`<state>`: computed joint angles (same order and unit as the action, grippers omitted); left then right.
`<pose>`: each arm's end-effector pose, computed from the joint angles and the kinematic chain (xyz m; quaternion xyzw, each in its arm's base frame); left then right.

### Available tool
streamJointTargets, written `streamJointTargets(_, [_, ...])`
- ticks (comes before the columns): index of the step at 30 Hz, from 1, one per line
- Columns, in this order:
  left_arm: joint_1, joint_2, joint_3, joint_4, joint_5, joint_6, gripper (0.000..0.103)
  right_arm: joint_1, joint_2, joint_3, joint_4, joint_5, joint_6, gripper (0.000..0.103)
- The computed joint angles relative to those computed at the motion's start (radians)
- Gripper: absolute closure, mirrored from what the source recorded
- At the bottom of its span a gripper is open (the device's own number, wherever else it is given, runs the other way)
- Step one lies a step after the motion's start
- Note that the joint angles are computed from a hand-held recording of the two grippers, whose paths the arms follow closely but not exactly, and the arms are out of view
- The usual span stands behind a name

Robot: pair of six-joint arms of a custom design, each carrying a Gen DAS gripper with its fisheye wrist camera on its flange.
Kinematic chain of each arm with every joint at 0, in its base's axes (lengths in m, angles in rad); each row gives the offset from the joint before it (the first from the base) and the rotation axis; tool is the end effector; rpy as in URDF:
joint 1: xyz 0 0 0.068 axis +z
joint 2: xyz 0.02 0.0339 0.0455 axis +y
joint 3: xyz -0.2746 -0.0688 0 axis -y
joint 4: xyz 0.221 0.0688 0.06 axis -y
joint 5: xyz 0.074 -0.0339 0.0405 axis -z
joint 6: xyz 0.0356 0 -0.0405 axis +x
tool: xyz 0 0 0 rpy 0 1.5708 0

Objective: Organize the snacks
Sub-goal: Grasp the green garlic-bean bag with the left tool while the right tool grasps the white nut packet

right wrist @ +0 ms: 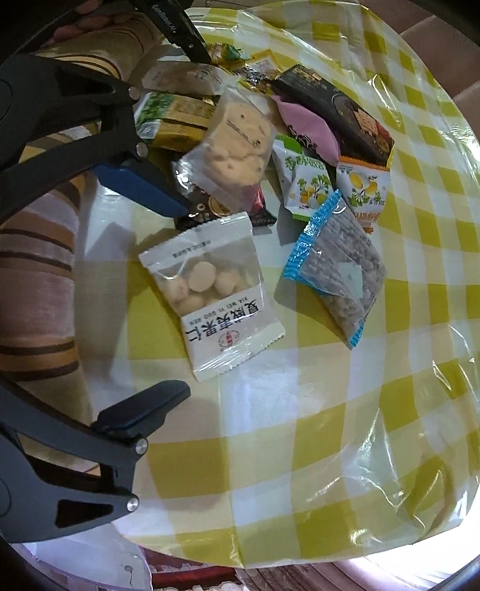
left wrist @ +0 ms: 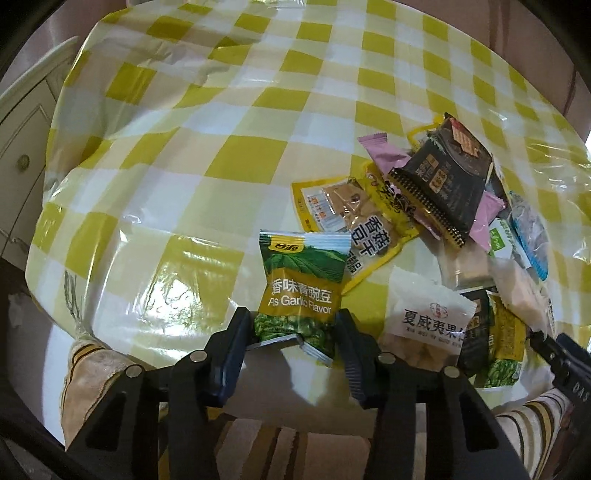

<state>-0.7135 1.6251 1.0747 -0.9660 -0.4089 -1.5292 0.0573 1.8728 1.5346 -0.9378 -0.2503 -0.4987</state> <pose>0.2062 -0.1598 0.2167 -0.3933 0.8963 0.0642 0.1944 0.3605 0.0295 0.2551 -0.2870 0.9387 0.0886 0.1692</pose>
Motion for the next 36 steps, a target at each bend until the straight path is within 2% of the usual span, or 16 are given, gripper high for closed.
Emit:
streamJointTargets(6, [-0.011, 0.004, 0.012, -0.01, -0.017, -0.001, 0.06, 0.025, 0.041, 0.038, 0.001, 0.004, 0.0, 0.014])
streamJointTargets(9, [-0.032, 0.01, 0.025, -0.029, -0.031, -0.02, 0.064, 0.03, 0.054, 0.049, -0.003, -0.023, -0.012, 0.022])
streamJointTargets(11, [-0.04, 0.012, 0.03, -0.033, -0.04, -0.024, 0.065, 0.031, 0.029, 0.016, 0.023, -0.018, -0.017, 0.043])
streamJointTargets(20, [-0.083, 0.013, 0.055, -0.071, -0.072, -0.06, 0.067, -0.002, -0.013, -0.028, 0.014, -0.068, -0.053, 0.059])
streamJointTargets(30, [-0.154, 0.007, 0.103, -0.139, -0.143, -0.136, 0.068, -0.098, -0.052, -0.038, -0.032, -0.167, -0.08, 0.064])
streamJointTargets(36, [-0.204, 0.019, 0.178, -0.242, -0.22, -0.199, 0.068, -0.151, -0.079, -0.036, -0.061, -0.218, -0.101, 0.065])
